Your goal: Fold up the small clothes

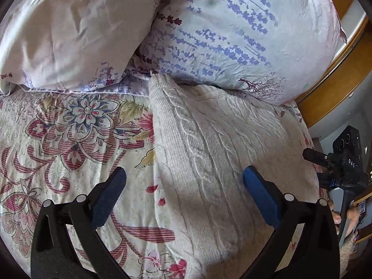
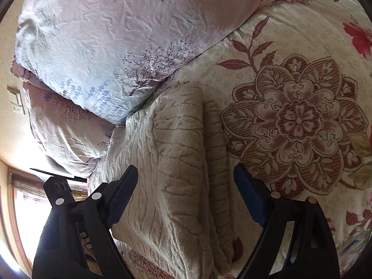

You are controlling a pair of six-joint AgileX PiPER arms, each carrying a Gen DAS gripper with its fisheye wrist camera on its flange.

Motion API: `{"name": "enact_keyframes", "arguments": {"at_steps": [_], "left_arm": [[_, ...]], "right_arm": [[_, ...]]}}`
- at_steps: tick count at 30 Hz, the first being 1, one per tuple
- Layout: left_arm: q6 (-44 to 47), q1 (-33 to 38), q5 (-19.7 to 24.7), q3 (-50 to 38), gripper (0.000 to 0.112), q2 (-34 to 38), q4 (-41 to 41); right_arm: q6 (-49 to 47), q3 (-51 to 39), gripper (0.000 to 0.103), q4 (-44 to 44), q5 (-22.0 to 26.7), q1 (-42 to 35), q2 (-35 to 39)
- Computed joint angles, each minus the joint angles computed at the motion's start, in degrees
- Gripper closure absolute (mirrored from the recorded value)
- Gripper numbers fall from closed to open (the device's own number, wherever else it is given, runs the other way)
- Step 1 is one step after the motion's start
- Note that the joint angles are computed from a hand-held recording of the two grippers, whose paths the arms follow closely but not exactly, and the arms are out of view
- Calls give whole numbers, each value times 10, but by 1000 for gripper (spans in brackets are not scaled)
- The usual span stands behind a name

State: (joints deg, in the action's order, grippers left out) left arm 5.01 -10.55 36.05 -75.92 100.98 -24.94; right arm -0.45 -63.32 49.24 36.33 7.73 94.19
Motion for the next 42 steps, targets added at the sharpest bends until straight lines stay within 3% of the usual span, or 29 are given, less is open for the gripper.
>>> {"name": "enact_keyframes", "arguments": {"at_steps": [3, 5, 8, 14, 20, 25, 30, 33, 37, 39, 42], "left_arm": [[-21, -23, -13, -8, 12, 5, 41], [-21, -32, -15, -14, 14, 11, 44], [18, -31, -12, -20, 28, 22, -2], [22, -42, -34, -9, 35, 23, -20], [67, -25, -44, 14, 48, 6, -61], [190, 24, -32, 64, 76, -32, -187], [316, 107, 51, 90, 82, -46, -330], [351, 158, 80, 126, 82, -97, -336], [384, 274, 145, 146, 82, -145, -332], [390, 311, 142, 151, 81, -152, -313], [364, 315, 115, 150, 77, -124, -261]], "right_arm": [[-26, 9, 18, 24, -4, -4, 3], [-49, 13, 26, 47, -4, -4, 7], [-93, 27, 39, 90, 1, -10, 7], [-214, 76, 49, 218, 15, -34, 3], [-242, 84, 63, 240, -1, -23, 3], [-315, 116, 70, 326, -2, -24, -9], [-406, 136, 72, 440, 19, -12, -28], [-378, 93, 72, 418, 1, 38, -20], [-336, 7, 73, 377, -15, 109, 43], [-284, -44, 73, 323, -35, 145, 84], [-125, -94, 72, 152, -104, 196, 121]]}}
